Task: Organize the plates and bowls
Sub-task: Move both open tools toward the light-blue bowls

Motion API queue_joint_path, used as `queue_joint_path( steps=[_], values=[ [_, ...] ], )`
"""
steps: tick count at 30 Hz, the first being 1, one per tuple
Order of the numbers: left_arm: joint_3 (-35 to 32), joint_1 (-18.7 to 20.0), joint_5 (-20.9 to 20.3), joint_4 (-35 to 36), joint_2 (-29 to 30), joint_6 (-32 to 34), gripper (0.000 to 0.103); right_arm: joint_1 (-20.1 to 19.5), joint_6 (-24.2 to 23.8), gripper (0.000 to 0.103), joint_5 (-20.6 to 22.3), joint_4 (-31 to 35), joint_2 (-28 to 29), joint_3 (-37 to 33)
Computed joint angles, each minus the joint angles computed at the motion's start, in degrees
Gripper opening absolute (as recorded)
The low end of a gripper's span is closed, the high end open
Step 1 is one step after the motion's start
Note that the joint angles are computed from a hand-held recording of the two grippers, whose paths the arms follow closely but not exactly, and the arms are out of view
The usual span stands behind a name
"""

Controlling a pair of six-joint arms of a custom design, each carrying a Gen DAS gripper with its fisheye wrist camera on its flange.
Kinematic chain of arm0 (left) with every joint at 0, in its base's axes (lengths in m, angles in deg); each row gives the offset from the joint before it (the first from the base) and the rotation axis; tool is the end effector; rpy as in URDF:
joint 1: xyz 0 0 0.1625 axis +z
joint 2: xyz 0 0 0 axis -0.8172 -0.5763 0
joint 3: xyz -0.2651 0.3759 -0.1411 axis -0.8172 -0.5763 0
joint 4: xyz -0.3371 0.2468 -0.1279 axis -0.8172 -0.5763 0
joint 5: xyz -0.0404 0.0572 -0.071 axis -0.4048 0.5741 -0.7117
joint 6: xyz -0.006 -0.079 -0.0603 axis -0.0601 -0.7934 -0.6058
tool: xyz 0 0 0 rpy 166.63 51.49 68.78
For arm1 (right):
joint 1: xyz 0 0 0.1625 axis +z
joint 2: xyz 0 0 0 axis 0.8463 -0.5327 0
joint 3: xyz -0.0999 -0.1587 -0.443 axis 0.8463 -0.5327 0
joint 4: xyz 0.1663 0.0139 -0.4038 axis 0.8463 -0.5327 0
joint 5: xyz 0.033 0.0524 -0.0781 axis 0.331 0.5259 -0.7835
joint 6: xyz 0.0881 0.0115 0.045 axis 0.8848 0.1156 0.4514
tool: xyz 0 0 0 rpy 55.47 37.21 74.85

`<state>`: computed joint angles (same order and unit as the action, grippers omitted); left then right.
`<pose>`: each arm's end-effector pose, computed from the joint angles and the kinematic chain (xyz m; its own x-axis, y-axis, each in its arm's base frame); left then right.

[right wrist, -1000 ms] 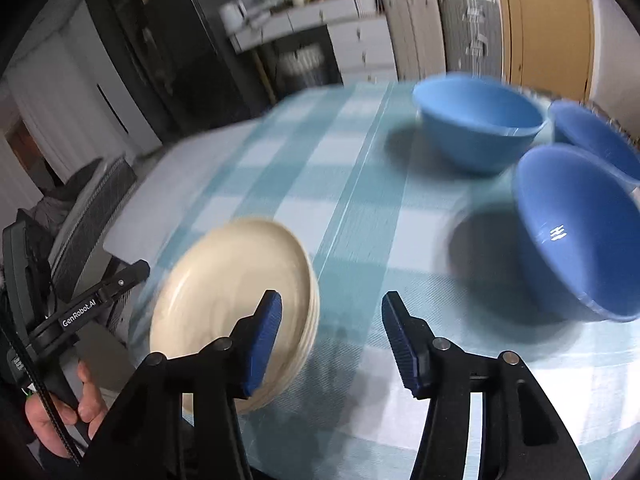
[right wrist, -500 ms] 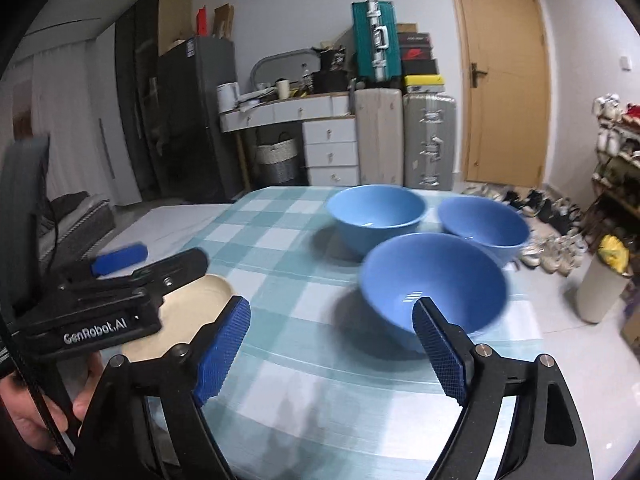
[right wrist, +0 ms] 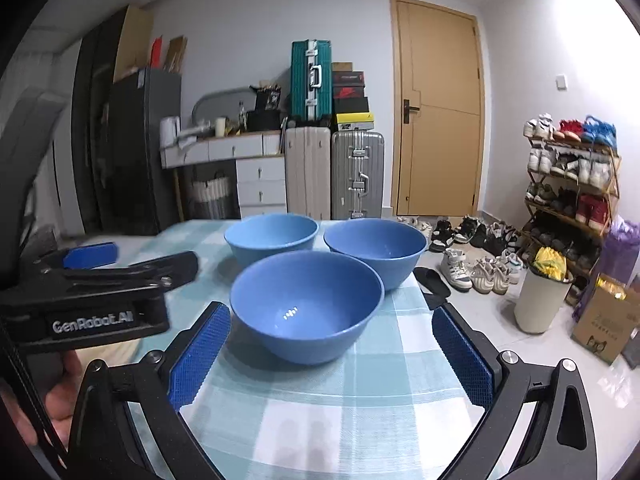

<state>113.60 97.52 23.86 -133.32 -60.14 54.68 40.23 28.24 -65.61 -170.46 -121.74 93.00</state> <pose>-0.2952 -0.5640 0.1054 -0.7160 0.1333 -0.6853 0.6266 0.5556 -0.5466 0.1653 -0.4858 0.2164 -0.6754 -0.0588 0.7351 -0.6932 0.3910 -0.6055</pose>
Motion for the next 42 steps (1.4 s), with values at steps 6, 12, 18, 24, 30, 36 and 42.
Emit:
queue_joint_path(
  steps=[6, 12, 18, 24, 30, 36, 42],
  values=[
    [-1.0, 1.6, -1.6, 5.5, -0.4, -3.9, 0.103, 0.2, -3.0, 0.102, -2.2, -2.8, 2.6, -1.3],
    [-1.1, 2.9, -0.6, 8.3, -0.8, -7.0, 0.103, 0.0, -0.4, 0.102, -4.0, -2.1, 2.8, -2.1],
    [-1.8, 5.0, -3.6, 12.3, -1.9, -10.5, 0.103, -1.4, 9.9, 0.102, -4.5, 5.7, 0.2, -2.0],
    [-5.0, 7.6, -8.0, 18.9, -2.0, -16.5, 0.103, -1.8, 14.1, 0.102, -5.0, 9.0, -0.9, -2.3],
    [-11.4, 9.1, -9.9, 22.8, 1.7, -15.6, 0.101, -0.6, 11.0, 0.102, -9.2, 9.4, 0.6, -3.9],
    [-15.4, 8.9, -8.9, 24.2, 3.9, -15.2, 0.1, -1.3, 9.7, 0.102, -9.2, 8.4, 0.2, -4.9],
    [-19.3, 10.5, -12.2, 32.1, 5.4, -16.5, 0.06, -1.4, 10.0, 0.102, -11.7, 11.4, 0.3, -8.3]
  ],
)
